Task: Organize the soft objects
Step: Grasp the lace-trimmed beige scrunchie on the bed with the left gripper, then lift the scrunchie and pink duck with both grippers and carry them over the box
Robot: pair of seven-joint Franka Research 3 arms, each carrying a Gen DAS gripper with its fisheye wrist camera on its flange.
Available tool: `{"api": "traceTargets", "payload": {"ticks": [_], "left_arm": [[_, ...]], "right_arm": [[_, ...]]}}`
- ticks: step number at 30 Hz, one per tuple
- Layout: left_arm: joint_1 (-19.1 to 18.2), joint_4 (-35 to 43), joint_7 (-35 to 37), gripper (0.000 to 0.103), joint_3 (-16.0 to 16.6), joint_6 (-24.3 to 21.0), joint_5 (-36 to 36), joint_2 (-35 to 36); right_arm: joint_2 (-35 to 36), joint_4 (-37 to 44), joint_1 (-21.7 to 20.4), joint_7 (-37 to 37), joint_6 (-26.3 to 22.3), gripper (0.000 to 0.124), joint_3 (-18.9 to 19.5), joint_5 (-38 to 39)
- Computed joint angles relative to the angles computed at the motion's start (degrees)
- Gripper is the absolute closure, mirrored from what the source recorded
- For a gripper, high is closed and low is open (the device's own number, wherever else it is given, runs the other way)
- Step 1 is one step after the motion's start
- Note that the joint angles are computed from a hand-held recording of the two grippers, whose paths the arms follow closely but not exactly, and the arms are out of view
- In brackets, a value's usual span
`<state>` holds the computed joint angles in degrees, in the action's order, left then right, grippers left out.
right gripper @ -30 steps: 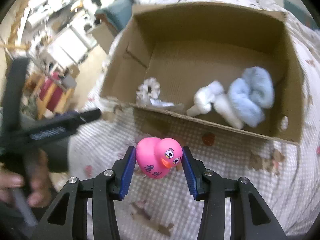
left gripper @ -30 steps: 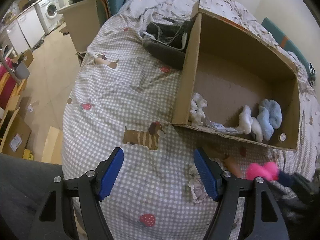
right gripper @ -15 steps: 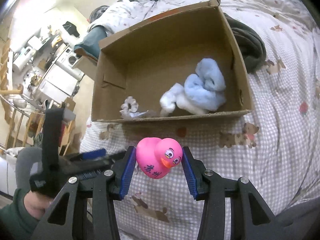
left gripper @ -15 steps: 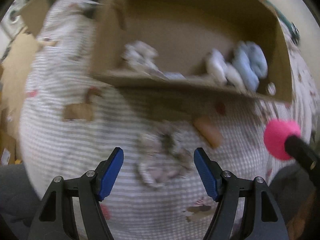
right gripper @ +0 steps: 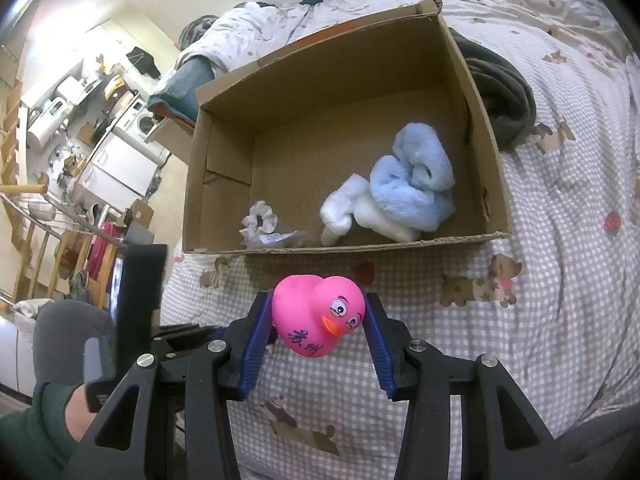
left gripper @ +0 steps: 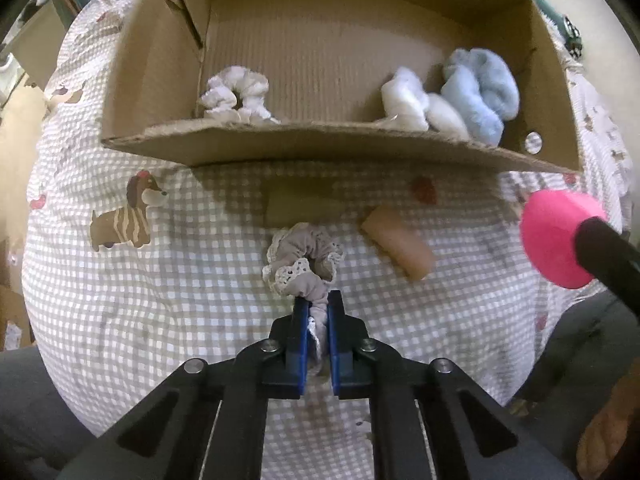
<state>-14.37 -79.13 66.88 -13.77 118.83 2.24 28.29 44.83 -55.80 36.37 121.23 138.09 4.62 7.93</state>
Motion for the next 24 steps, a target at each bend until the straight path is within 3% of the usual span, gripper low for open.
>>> {"api": "traceTargets", "payload": {"ticks": [10, 24], "left_arm": [[2.3, -10.7, -0.2, 0.095, 0.7, 3.1, -0.7, -9.2], [2.3, -15.7, -3.6, 0.095, 1.2, 5.5, 1.5, -13.7]], "right_arm": [[0.9, 1.0, -0.3, -1.5, -0.5, 0.075, 0.8, 1.4], [2.1, 3.4, 0.6, -2.2, -2.9, 0.075, 0.1, 0.1]]}}
